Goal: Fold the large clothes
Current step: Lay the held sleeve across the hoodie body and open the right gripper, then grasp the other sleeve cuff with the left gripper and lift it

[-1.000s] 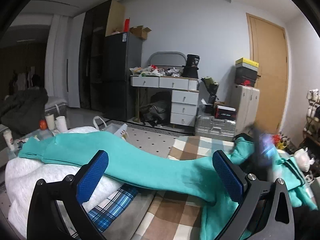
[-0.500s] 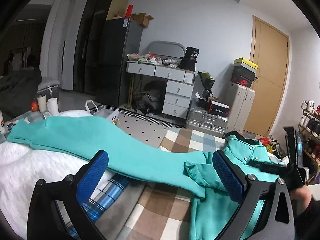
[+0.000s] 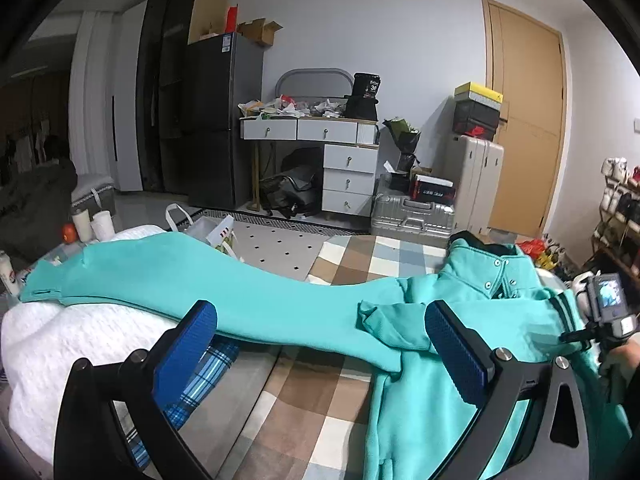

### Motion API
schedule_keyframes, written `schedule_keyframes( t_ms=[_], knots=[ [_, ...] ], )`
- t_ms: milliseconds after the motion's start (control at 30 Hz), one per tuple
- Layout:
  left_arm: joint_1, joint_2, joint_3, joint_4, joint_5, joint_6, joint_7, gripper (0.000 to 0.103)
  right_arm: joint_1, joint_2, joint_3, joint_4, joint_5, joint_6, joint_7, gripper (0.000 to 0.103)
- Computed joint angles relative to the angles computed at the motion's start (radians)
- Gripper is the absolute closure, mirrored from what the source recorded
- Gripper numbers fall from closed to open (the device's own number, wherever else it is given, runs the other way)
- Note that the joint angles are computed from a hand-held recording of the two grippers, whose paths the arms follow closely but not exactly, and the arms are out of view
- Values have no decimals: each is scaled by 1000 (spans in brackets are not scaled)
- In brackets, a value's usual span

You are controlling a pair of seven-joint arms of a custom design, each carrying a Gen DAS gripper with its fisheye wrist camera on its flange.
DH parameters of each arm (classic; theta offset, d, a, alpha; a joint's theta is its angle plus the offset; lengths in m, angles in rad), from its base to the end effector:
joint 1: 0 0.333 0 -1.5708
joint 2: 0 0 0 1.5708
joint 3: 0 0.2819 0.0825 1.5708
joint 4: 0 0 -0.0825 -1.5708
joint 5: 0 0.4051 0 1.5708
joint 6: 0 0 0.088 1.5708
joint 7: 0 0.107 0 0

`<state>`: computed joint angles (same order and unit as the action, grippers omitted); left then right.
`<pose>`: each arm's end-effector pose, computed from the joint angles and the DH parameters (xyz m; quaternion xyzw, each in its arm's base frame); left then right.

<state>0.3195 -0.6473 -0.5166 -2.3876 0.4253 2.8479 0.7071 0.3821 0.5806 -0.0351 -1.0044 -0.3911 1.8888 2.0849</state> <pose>0.4492 -0.1539 0.5976 -0.6630 0.5211 -0.3557 0.4029 0.7084 0.2347 0.5307 -0.6525 0.7155 -0.2397 0.0699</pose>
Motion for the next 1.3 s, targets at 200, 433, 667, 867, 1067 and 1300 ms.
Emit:
schedule_keyframes(
  t_ms=[200, 433, 667, 867, 1067, 1300],
  knots=[
    [-38, 11, 21, 7, 1, -52, 35, 1, 81, -252, -78, -281, 82, 163, 33, 59],
    [-223, 48, 176, -9, -169, -34, 174, 1, 130, -585, 0, -658, 158, 650, 137, 51],
    [-258, -31, 241, -72, -267, -28, 284, 1, 76, -770, 157, -883, -427, 975, 620, 1],
    [-237, -113, 319, -104, -378, -78, 380, 1, -183, -836, 370, -1005, -874, 1009, 1053, 0],
    [-93, -238, 303, -176, -410, -93, 340, 1, -97, -840, 300, -995, -868, 961, 1044, 0],
    [-69, -280, 341, -229, -483, -139, 289, 1, 11, -828, 213, -989, -871, 1008, 1002, 0]
  ],
)
